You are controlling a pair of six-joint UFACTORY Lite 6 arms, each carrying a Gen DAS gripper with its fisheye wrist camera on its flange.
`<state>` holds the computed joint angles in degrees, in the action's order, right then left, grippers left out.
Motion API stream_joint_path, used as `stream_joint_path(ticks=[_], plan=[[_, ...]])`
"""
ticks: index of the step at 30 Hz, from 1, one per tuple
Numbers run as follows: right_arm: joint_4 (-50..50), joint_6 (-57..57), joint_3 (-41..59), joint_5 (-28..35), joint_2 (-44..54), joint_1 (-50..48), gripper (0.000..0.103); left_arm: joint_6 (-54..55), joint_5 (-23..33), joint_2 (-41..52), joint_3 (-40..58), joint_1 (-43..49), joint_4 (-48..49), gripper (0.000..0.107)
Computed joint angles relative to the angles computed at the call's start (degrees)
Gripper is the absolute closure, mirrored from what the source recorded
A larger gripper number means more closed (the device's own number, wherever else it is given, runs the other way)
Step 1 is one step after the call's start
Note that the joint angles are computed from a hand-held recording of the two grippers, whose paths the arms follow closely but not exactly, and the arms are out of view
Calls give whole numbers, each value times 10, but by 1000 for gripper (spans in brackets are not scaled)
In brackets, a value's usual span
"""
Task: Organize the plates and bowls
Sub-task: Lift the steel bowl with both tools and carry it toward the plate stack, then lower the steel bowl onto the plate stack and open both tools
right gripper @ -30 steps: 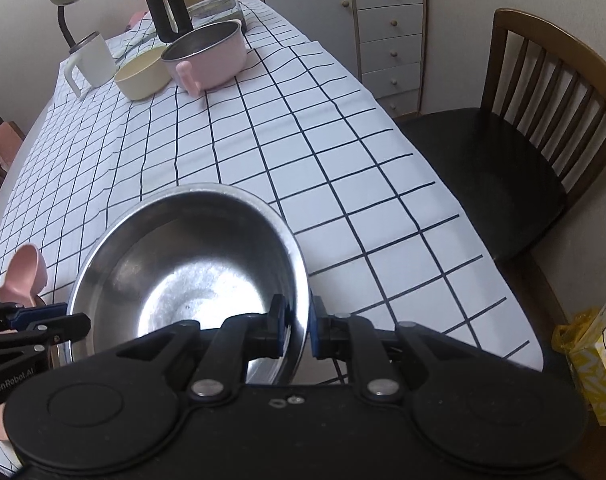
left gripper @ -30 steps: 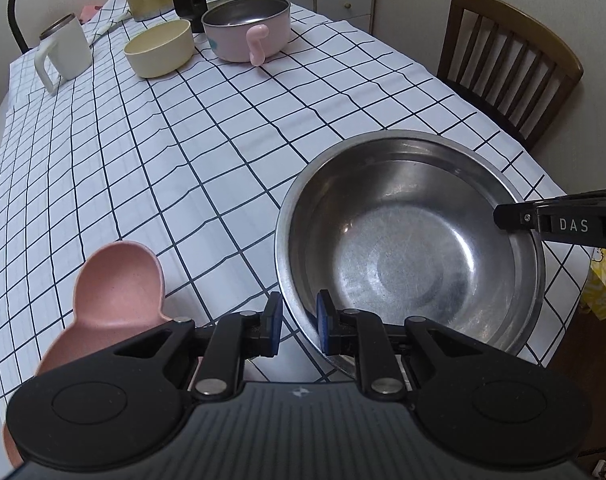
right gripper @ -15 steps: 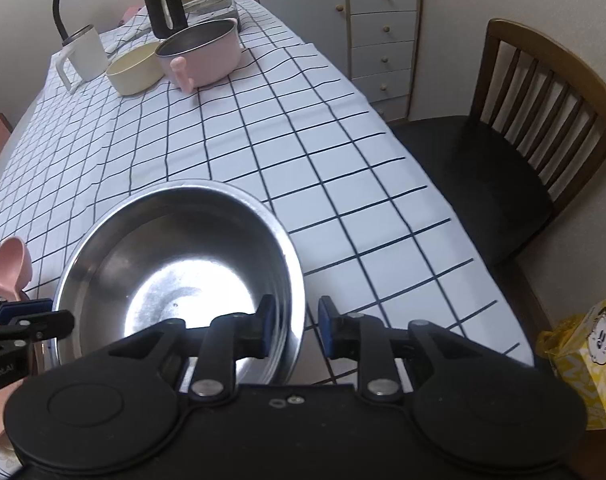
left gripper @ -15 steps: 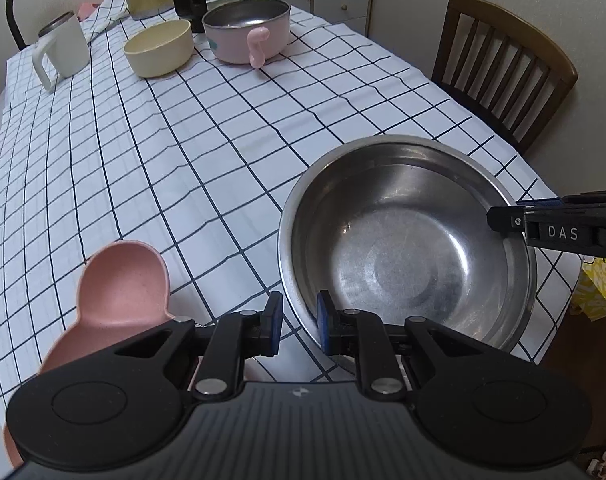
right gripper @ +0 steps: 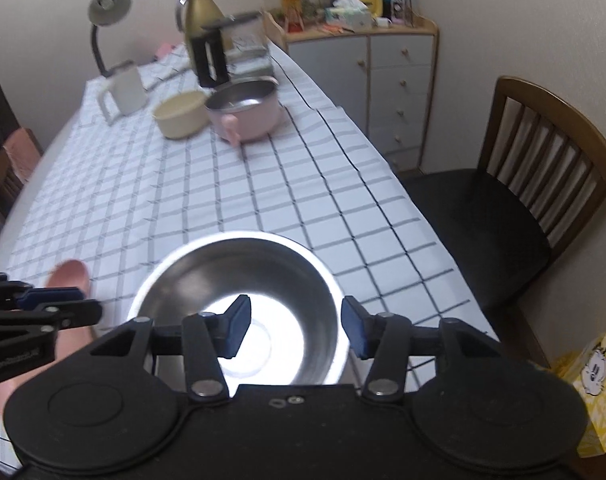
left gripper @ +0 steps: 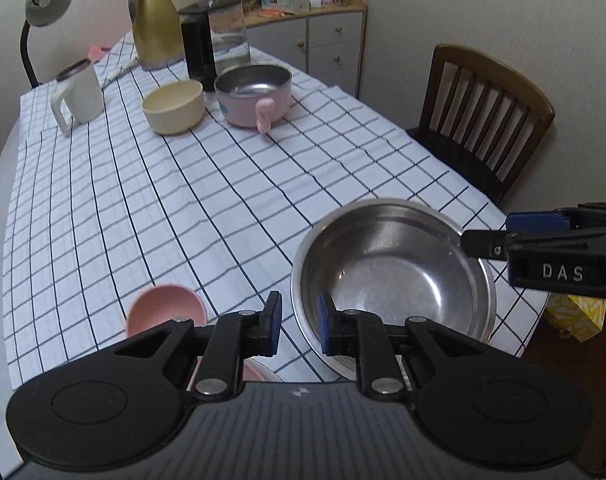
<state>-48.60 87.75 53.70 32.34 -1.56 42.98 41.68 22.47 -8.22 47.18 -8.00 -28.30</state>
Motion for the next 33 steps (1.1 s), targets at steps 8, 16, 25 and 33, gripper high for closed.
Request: stream_joint_path(ticks=[8,16,25,33], plan=[[5,-7,71,55,-1,50,38,62,35,-30,41,42,-52,88],[14,-70,165,83,31,44,25,82,47,8,115,61,-84,83],[39,-182,308,82,117,-8,11,57,32,125,253,55,-102,53],[118,-325,476,59,252,-95,4,-51,34,304,464,40,-33,34]])
